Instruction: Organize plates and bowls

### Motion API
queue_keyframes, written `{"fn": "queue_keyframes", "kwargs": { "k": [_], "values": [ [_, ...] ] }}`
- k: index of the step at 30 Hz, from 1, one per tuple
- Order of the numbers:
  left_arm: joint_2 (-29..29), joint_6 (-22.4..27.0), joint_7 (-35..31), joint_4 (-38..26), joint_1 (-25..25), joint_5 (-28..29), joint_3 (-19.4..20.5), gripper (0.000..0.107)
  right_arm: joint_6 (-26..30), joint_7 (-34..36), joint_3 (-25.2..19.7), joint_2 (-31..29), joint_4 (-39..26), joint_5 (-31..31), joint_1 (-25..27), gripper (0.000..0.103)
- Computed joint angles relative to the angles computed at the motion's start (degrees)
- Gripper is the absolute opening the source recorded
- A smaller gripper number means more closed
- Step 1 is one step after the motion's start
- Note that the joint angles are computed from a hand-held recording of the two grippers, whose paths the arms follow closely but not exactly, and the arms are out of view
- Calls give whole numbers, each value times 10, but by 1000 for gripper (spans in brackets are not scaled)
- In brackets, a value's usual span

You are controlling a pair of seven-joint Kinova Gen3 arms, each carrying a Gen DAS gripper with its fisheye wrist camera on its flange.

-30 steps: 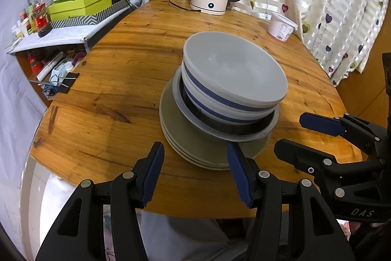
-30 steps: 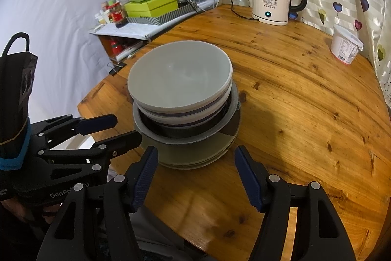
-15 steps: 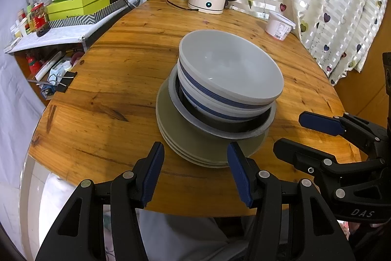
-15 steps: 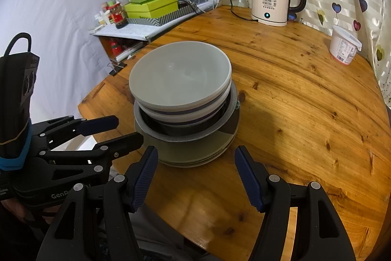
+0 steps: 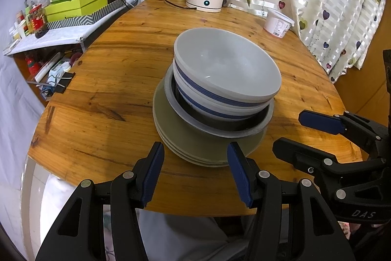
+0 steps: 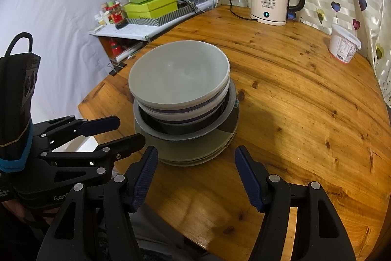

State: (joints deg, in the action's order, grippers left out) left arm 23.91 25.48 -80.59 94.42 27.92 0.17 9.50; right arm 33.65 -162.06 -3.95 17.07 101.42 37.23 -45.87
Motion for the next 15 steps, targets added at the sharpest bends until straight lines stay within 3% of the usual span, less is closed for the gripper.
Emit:
{"fn": "queue_keyframes", "kwargs": {
  "k": [15],
  "values": [
    [-1,1,-2,0,-1,5,2,55,0,-4,-1,-1,2,5,0,66]
  ]
}}
